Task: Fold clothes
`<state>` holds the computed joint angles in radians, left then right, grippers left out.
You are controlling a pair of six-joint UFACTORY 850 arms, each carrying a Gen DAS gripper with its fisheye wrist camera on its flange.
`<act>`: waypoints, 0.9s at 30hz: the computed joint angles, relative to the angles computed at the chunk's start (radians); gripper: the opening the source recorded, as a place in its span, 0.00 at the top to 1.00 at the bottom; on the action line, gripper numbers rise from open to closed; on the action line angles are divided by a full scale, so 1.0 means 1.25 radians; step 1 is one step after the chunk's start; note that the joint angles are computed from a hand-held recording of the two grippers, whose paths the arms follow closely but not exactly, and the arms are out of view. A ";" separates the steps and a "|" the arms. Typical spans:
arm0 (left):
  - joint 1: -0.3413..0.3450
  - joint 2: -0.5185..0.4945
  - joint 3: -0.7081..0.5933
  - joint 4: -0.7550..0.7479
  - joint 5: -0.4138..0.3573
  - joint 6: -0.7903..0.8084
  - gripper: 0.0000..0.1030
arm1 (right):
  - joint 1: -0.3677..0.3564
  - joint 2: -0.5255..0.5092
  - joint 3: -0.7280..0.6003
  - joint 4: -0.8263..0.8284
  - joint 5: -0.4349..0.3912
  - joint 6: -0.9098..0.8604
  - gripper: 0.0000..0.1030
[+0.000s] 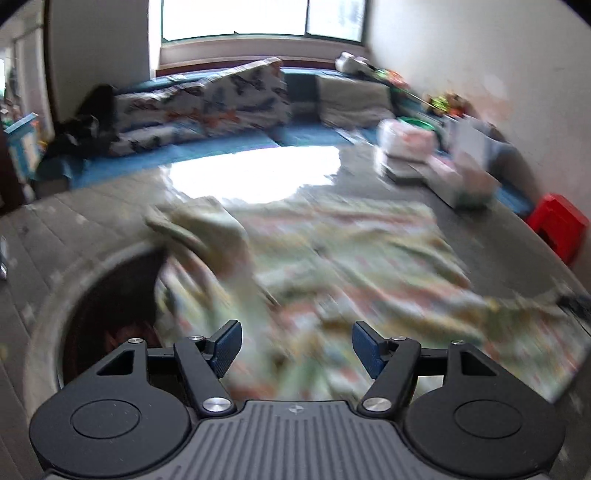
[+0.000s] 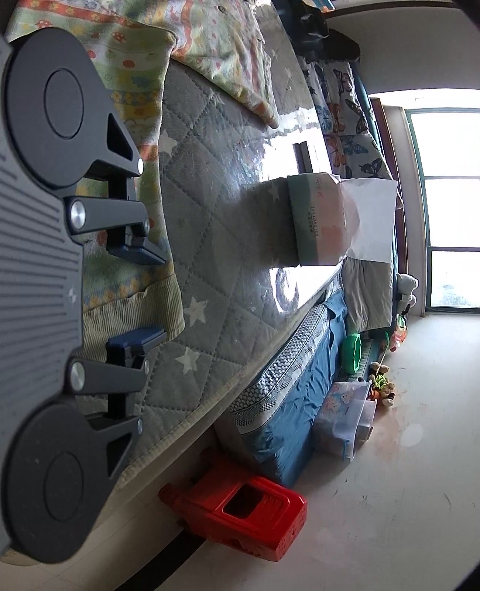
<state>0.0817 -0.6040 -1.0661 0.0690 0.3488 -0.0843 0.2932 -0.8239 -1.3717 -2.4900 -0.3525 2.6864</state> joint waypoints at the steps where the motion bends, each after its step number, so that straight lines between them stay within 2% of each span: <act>1: -0.003 -0.014 -0.023 -0.073 -0.003 0.069 0.33 | 0.000 0.000 -0.001 0.002 0.001 -0.001 0.61; 2: -0.006 -0.027 -0.045 -0.146 -0.007 0.136 0.33 | 0.000 0.000 -0.002 0.000 0.003 0.001 0.61; 5: -0.010 -0.069 -0.114 -0.260 -0.023 0.242 0.33 | -0.003 0.000 -0.003 -0.019 0.010 0.021 0.56; 13: -0.029 -0.239 -0.359 -0.837 -0.041 0.844 0.33 | -0.001 -0.003 -0.006 -0.037 0.010 0.041 0.49; 16: -0.024 -0.283 -0.414 -0.963 -0.031 1.001 0.36 | -0.003 -0.002 -0.005 -0.048 0.013 0.053 0.48; 17: -0.020 -0.289 -0.419 -0.971 -0.030 1.014 0.40 | -0.002 -0.003 -0.006 -0.049 0.012 0.053 0.48; 19: -0.004 -0.291 -0.419 -0.951 -0.041 0.991 0.61 | -0.001 -0.004 -0.007 -0.048 0.010 0.052 0.48; 22: 0.028 -0.268 -0.385 -0.818 -0.068 0.838 0.82 | 0.000 -0.007 -0.011 -0.047 0.008 0.051 0.47; 24: 0.047 -0.242 -0.347 -0.695 -0.062 0.695 0.90 | 0.001 -0.010 -0.014 -0.044 0.008 0.047 0.47; 27: 0.076 -0.186 -0.270 -0.548 -0.024 0.513 0.92 | 0.001 -0.011 -0.017 -0.037 0.008 0.039 0.47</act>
